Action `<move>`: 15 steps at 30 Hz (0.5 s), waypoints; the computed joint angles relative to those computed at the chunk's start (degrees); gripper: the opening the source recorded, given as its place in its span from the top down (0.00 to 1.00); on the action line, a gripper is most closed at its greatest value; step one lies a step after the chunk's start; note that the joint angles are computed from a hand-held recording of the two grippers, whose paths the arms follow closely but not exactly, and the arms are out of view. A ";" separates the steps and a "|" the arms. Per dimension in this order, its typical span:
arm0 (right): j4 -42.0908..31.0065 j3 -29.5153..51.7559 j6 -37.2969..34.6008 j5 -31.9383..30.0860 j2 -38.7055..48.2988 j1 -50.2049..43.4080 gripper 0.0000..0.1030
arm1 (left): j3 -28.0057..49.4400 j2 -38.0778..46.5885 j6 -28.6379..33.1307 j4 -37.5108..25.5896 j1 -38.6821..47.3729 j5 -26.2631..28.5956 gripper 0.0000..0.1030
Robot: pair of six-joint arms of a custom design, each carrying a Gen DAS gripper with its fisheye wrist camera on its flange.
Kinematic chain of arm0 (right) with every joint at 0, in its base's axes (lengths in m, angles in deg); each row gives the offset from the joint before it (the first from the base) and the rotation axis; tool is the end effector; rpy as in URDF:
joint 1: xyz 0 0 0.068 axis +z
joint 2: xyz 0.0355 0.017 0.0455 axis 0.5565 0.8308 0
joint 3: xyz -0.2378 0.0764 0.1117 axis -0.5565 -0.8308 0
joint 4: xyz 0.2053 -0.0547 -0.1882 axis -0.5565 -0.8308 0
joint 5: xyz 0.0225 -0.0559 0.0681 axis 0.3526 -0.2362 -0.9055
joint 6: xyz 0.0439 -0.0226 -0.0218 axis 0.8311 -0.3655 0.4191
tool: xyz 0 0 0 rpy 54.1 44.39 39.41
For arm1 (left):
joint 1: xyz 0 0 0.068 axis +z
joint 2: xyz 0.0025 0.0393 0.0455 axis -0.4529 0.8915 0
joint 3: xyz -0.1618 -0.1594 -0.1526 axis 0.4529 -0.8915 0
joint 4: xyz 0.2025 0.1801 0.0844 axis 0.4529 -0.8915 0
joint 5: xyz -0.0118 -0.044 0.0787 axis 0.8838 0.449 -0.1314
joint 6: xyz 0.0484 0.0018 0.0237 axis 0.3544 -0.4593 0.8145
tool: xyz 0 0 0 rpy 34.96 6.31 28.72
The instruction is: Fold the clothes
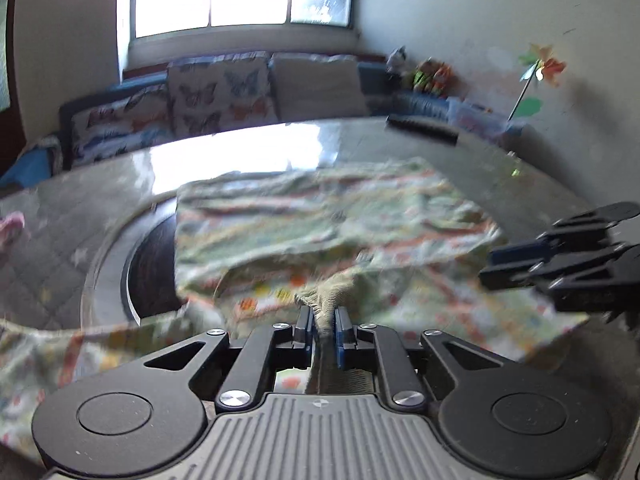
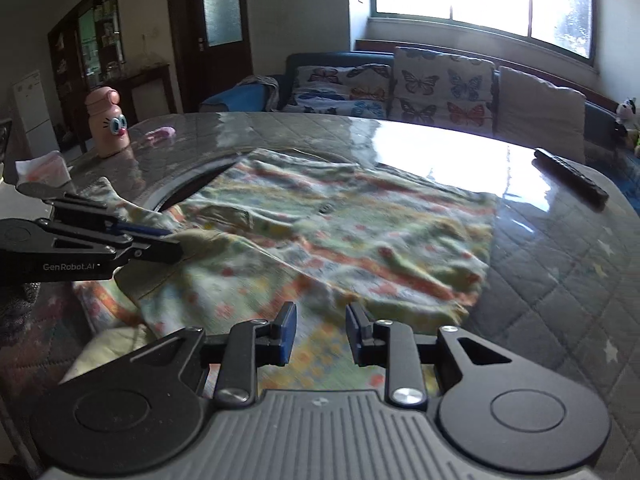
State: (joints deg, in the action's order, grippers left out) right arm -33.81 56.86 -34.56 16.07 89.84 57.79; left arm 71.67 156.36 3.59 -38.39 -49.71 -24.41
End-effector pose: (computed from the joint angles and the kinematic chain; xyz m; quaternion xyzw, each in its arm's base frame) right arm 0.2566 0.1093 0.0139 -0.0917 0.9064 0.0642 0.4072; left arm 0.3186 -0.1407 0.0159 0.2595 0.8677 -0.1425 0.3993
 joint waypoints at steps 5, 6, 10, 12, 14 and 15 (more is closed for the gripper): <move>2.24 -3.13 1.78 0.26 0.20 -2.22 0.74 | -2.42 -1.18 0.75 2.50 -0.06 -1.96 0.73; 2.84 -3.79 2.23 0.31 0.15 -2.56 0.74 | -3.08 -1.88 0.45 3.33 0.02 -1.80 0.69; 5.25 -7.30 3.86 0.38 -1.20 -2.31 0.74 | -4.47 -3.59 -0.47 4.76 -0.02 0.78 0.71; 5.95 -8.61 3.98 0.72 -1.43 -1.67 0.74 | -3.71 -2.77 -0.30 3.97 -0.62 2.10 0.71; 6.54 -9.99 3.92 1.85 -1.35 -0.63 0.74 | -2.30 -1.06 0.00 2.84 -1.48 2.08 0.73; 6.84 -10.67 3.93 2.43 -1.28 -0.07 0.74 | -1.48 -0.10 0.07 2.16 -1.86 1.90 0.75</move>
State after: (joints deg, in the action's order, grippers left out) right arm -26.97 46.20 -30.64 18.50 88.55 57.72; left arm 70.19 156.27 3.67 -36.23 -51.57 -22.52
